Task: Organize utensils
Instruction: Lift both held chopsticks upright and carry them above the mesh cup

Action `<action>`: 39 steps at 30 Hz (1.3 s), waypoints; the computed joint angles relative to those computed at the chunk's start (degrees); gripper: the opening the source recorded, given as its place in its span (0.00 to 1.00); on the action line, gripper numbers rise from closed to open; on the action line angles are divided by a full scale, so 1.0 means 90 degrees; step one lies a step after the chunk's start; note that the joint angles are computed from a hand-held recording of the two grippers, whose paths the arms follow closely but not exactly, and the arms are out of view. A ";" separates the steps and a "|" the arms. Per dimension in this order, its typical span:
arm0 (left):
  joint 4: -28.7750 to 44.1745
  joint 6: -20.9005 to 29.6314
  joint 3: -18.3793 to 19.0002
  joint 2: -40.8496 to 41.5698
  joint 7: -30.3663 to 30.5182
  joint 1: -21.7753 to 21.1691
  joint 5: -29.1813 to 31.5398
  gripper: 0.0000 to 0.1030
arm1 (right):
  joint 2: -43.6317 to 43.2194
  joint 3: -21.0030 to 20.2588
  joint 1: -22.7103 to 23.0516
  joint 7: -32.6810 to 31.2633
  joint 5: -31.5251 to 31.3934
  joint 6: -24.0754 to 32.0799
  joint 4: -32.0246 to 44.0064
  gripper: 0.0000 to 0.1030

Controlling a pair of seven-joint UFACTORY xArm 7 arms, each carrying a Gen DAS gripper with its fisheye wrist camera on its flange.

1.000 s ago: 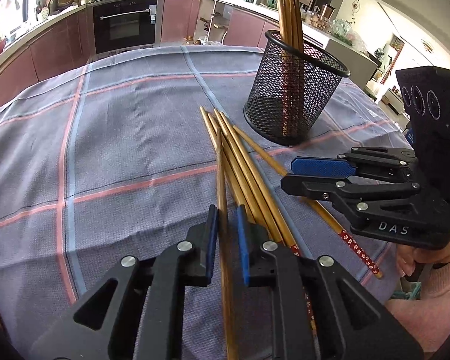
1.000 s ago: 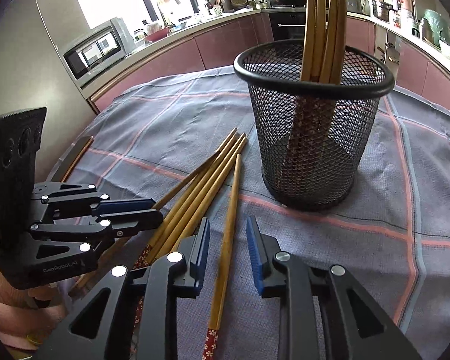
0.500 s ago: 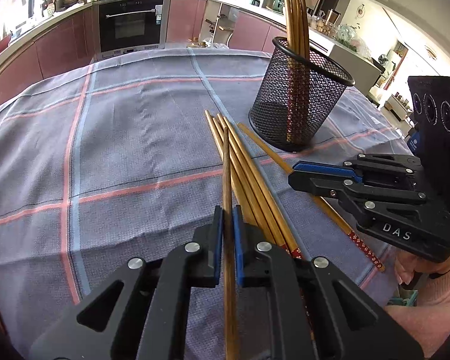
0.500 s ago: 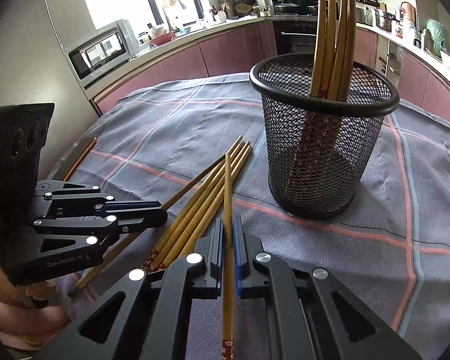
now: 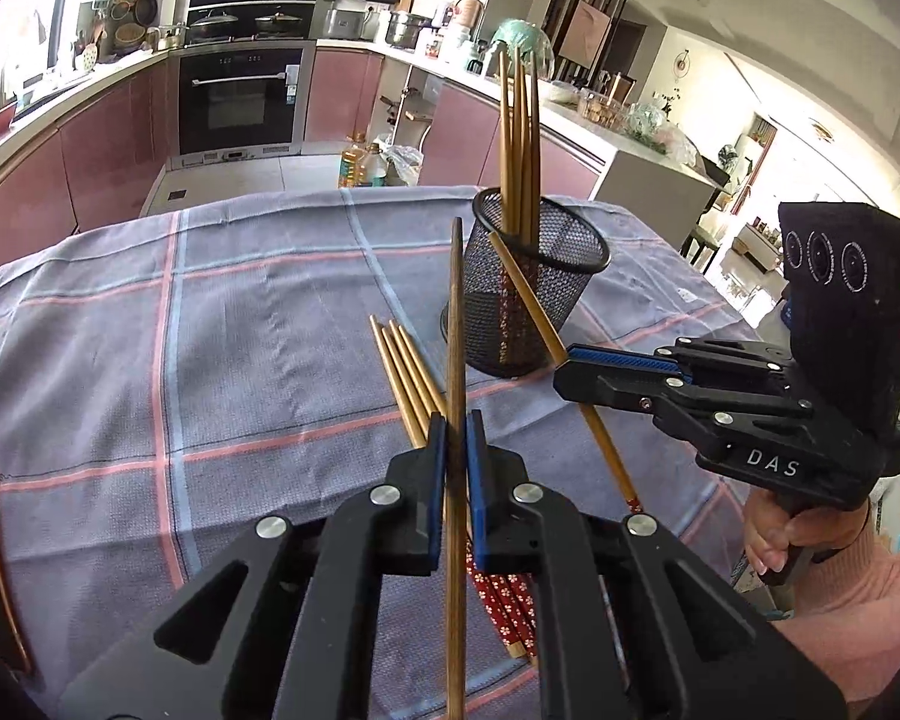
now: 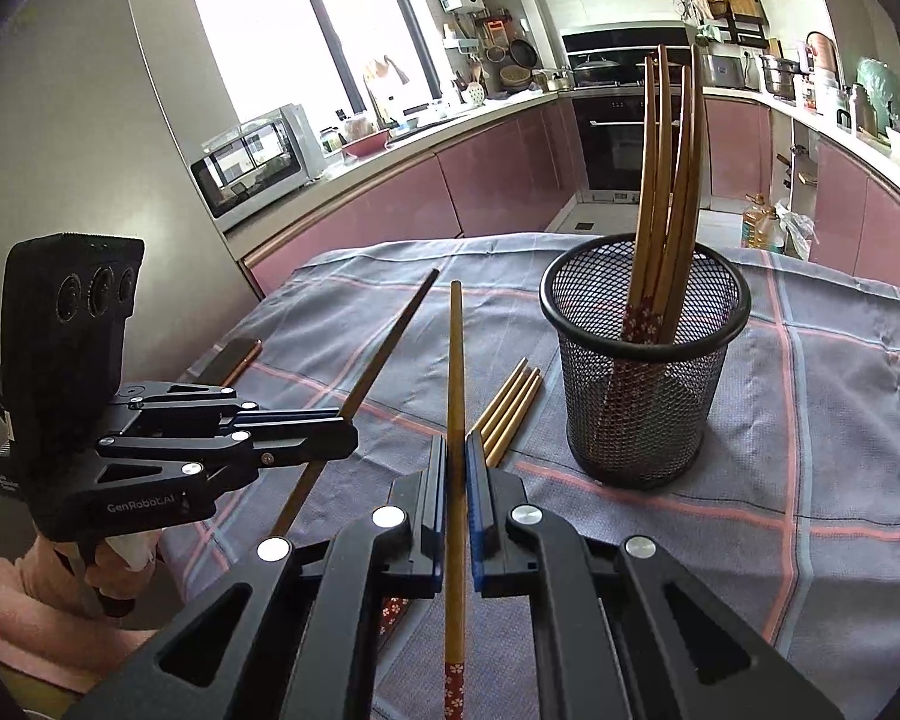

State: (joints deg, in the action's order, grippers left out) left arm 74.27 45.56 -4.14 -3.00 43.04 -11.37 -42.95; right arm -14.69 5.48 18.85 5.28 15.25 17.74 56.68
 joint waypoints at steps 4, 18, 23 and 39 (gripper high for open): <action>0.0058 0.0190 0.0080 -0.0157 0.0215 0.0018 -0.0329 0.07 | -0.0139 -0.0069 0.0080 -0.0055 0.0118 -0.0167 -0.0086 0.05; 0.0272 0.0684 0.0349 -0.0409 0.0696 0.0116 -0.1230 0.07 | -0.0421 -0.0323 0.0279 -0.0413 0.0402 -0.0552 -0.0216 0.05; 0.0350 0.0664 0.0350 -0.0445 0.0759 0.0118 -0.1383 0.07 | -0.0459 -0.0325 0.0253 -0.0429 0.0361 -0.0718 -0.0198 0.05; 0.1345 0.0245 0.0044 0.0125 0.0480 0.0022 -0.1439 0.07 | -0.0454 -0.0233 -0.0257 -0.0259 -0.0344 -0.0825 0.0358 0.05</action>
